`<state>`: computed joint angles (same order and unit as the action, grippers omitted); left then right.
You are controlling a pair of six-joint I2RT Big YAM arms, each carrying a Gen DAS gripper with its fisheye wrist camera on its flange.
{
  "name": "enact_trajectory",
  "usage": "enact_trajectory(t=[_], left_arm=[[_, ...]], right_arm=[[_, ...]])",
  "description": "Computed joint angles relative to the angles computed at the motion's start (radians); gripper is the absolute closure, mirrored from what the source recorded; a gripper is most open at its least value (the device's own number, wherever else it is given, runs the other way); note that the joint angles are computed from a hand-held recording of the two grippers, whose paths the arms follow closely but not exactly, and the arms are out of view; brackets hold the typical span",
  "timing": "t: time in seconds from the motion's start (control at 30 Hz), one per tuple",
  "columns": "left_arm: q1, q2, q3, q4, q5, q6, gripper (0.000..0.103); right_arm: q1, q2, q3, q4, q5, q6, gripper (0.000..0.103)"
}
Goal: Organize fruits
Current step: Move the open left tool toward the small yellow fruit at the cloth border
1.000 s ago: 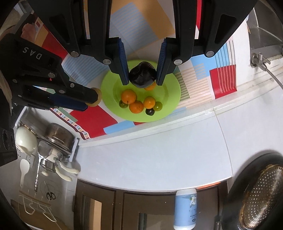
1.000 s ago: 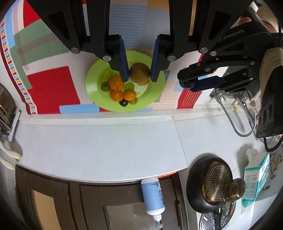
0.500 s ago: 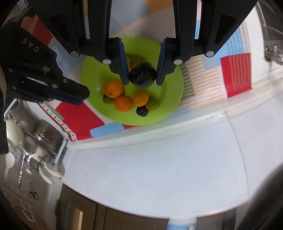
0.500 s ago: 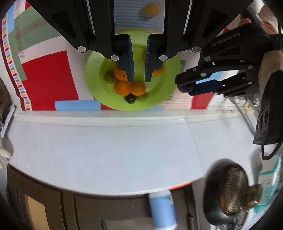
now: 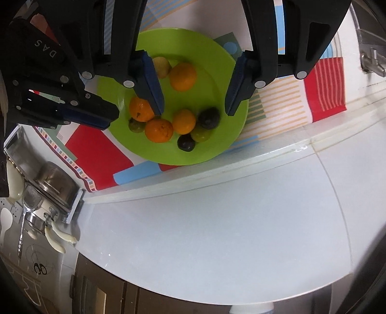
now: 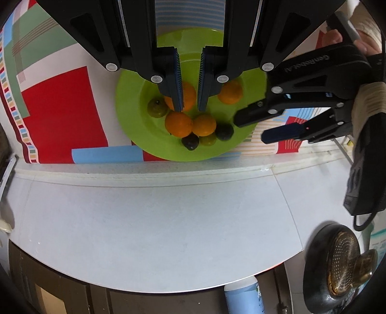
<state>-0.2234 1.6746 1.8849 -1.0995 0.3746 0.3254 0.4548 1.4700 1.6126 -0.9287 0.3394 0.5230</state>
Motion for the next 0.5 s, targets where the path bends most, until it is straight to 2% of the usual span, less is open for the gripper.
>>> enact_trajectory(t=[0.5], left_arm=[[0.013, -0.089, -0.033, -0.004, 0.021, 0.006, 0.052]], right_arm=[[0.05, -0.057, -0.019, 0.004, 0.043, 0.007, 0.089]])
